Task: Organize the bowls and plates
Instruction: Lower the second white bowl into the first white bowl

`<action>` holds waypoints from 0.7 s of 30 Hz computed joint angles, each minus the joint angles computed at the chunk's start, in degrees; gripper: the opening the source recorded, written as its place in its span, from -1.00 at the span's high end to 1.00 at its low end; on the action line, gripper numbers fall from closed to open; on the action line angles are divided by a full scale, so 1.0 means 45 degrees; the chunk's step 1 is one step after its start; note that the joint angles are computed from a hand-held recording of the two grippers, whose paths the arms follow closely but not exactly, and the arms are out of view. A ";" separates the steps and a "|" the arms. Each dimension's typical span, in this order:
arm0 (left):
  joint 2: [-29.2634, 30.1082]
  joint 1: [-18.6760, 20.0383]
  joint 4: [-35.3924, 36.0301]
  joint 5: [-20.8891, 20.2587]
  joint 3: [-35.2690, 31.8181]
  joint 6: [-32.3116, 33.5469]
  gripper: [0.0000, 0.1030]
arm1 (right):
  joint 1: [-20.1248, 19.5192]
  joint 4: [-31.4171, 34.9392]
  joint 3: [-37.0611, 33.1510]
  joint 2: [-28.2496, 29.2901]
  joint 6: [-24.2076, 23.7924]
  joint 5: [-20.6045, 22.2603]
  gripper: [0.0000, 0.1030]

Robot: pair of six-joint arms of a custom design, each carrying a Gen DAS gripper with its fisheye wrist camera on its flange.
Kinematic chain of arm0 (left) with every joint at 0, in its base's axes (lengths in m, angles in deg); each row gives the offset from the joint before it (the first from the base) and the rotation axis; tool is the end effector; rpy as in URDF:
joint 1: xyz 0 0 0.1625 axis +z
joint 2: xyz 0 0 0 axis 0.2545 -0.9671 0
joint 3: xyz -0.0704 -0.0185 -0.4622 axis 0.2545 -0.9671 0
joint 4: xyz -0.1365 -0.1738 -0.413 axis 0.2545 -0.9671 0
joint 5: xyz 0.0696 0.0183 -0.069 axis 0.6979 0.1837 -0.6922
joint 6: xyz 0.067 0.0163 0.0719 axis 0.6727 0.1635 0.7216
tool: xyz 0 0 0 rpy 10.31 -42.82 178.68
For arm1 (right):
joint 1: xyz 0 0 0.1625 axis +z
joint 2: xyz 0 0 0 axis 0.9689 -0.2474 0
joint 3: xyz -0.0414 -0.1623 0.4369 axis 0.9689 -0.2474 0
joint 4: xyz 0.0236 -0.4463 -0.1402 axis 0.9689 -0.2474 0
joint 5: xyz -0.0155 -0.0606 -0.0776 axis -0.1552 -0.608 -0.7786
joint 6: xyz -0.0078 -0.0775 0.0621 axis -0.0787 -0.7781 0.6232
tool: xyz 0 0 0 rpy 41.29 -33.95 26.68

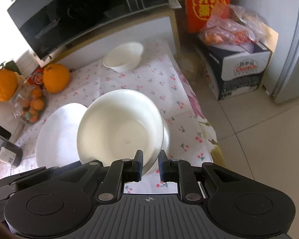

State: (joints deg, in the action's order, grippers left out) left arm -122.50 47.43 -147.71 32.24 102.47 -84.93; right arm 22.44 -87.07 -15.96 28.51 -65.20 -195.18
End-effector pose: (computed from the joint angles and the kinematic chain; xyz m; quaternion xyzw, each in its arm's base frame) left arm -0.2012 -0.7830 0.1255 0.0938 0.9212 -0.3299 0.1837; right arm 0.2180 -0.8475 0.1916 0.1490 -0.9506 0.1888 0.1961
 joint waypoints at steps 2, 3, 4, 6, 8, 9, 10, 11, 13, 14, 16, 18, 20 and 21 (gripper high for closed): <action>0.0031 0.0010 0.0104 0.0049 -0.0013 -0.0015 0.63 | -0.0032 0.0074 -0.0049 0.0048 -0.0001 -0.0101 0.67; 0.0069 0.0009 0.0171 0.0107 -0.0044 -0.0023 0.63 | -0.0034 0.0082 -0.0056 0.0071 -0.0046 -0.0171 0.67; 0.0097 -0.0002 0.0222 0.0173 -0.0053 -0.0028 0.62 | -0.0030 0.0100 -0.0073 0.0106 -0.0099 -0.0251 0.67; 0.0139 -0.0012 0.0336 0.0301 -0.0073 -0.0026 0.60 | -0.0019 0.0170 -0.0101 0.0157 -0.0189 -0.0372 0.66; 0.0184 -0.0002 0.0448 0.0385 -0.0123 -0.0021 0.58 | -0.0013 0.0260 -0.0144 0.0195 -0.0236 -0.0421 0.66; 0.0185 0.0004 0.0478 0.0402 -0.0118 -0.0043 0.58 | -0.0015 0.0294 -0.0153 0.0204 -0.0247 -0.0432 0.66; 0.0181 0.0002 0.0511 0.0417 -0.0108 -0.0064 0.57 | -0.0019 0.0333 -0.0172 0.0216 -0.0271 -0.0439 0.66; 0.0182 0.0002 0.0542 0.0436 -0.0109 -0.0074 0.57 | -0.0025 0.0359 -0.0181 0.0225 -0.0297 -0.0443 0.66; 0.0174 -0.0005 0.0590 0.0484 -0.0102 -0.0070 0.57 | -0.0027 0.0421 -0.0219 0.0255 -0.0297 -0.0458 0.66; 0.0169 -0.0013 0.0604 0.0523 -0.0095 -0.0043 0.57 | -0.0030 0.0451 -0.0231 0.0263 -0.0285 -0.0458 0.66; 0.0196 -0.0029 0.0653 0.0588 -0.0141 0.0014 0.56 | -0.0032 0.0512 -0.0287 0.0297 -0.0257 -0.0476 0.66; 0.0222 -0.0047 0.0679 0.0667 -0.0164 0.0112 0.55 | -0.0031 0.0556 -0.0328 0.0320 -0.0226 -0.0500 0.66; 0.0253 -0.0056 0.0694 0.0737 -0.0191 0.0200 0.53 | -0.0028 0.0609 -0.0370 0.0349 -0.0180 -0.0519 0.66; 0.0257 -0.0065 0.0709 0.0775 -0.0189 0.0236 0.52 | -0.0027 0.0634 -0.0382 0.0356 -0.0175 -0.0535 0.66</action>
